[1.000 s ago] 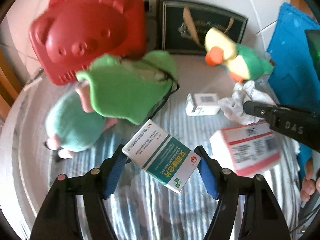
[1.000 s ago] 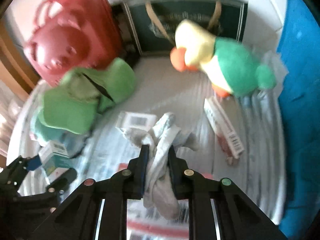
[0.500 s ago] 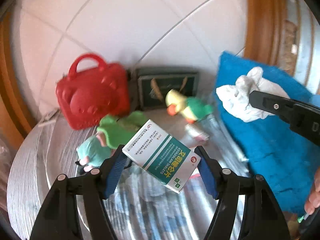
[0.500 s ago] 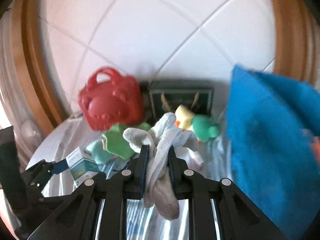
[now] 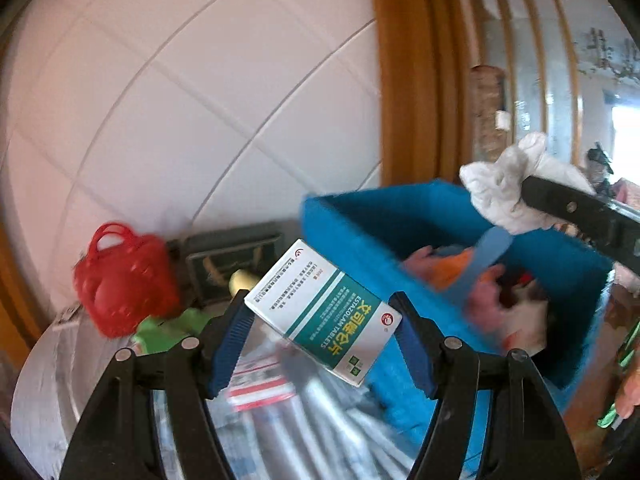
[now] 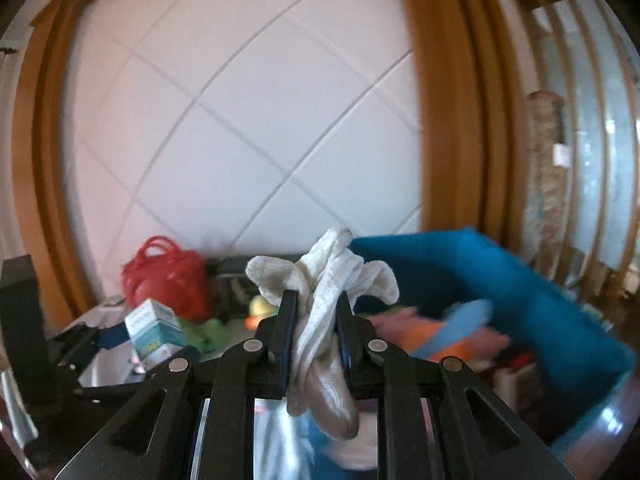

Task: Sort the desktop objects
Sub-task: 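Carry the glove with the right tool into the crate while the left tool carries the medicine box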

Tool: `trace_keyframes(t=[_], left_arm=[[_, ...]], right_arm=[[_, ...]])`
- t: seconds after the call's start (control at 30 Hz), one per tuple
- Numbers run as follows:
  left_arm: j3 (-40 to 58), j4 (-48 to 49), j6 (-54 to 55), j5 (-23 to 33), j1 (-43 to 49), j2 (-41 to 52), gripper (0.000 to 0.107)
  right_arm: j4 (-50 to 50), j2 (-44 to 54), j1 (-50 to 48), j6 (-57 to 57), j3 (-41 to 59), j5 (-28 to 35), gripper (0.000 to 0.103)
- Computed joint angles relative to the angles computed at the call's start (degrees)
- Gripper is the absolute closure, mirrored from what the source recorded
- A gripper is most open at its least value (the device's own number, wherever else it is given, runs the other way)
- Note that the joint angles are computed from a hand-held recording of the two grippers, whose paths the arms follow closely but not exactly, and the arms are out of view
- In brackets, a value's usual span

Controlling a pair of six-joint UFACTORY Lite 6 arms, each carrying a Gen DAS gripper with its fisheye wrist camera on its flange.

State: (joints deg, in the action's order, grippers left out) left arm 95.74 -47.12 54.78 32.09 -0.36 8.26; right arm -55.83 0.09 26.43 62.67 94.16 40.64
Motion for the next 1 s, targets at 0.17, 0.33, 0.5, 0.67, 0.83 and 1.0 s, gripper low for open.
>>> trace_keyframes(t=[0.17,0.33,0.5,0.67,0.83,1.0], left_arm=[[-1.9,25.38,-28.99,-8.59,-17.97,-4.53,0.038],[2.83,54.37,-58.97,-8.17,-32.07,-0.72,0.038],[11.09,79.75,-86.14,-0.48,-43.1,7.34,0.038],[20.3,81.78,-88.06,4.82,-45.66,15.11,0.038],[28.54,80.95,-87.18,8.71,-47.22,21.15,0.038],[36.01,80.01,-85.67,11.6,-48.17,26.58,0.038]], right_arm=[[24.45,-13.19,-20.33,-27.93,-10.07,-9.89,0.085],[52.39,-16.5,-39.67,-57.91,-14.92,-15.01,0.085],[79.57,-13.09,-53.93,-87.9,-14.24,-11.85,0.085],[99.22,-8.2,-63.93,-110.77,-14.57,-7.47,0.085],[99.36,-4.06,-65.59,-113.5,-13.26,-8.37,0.085],[99.04,-0.4,-66.83,-114.15,-10.84,-7.29,0.083]])
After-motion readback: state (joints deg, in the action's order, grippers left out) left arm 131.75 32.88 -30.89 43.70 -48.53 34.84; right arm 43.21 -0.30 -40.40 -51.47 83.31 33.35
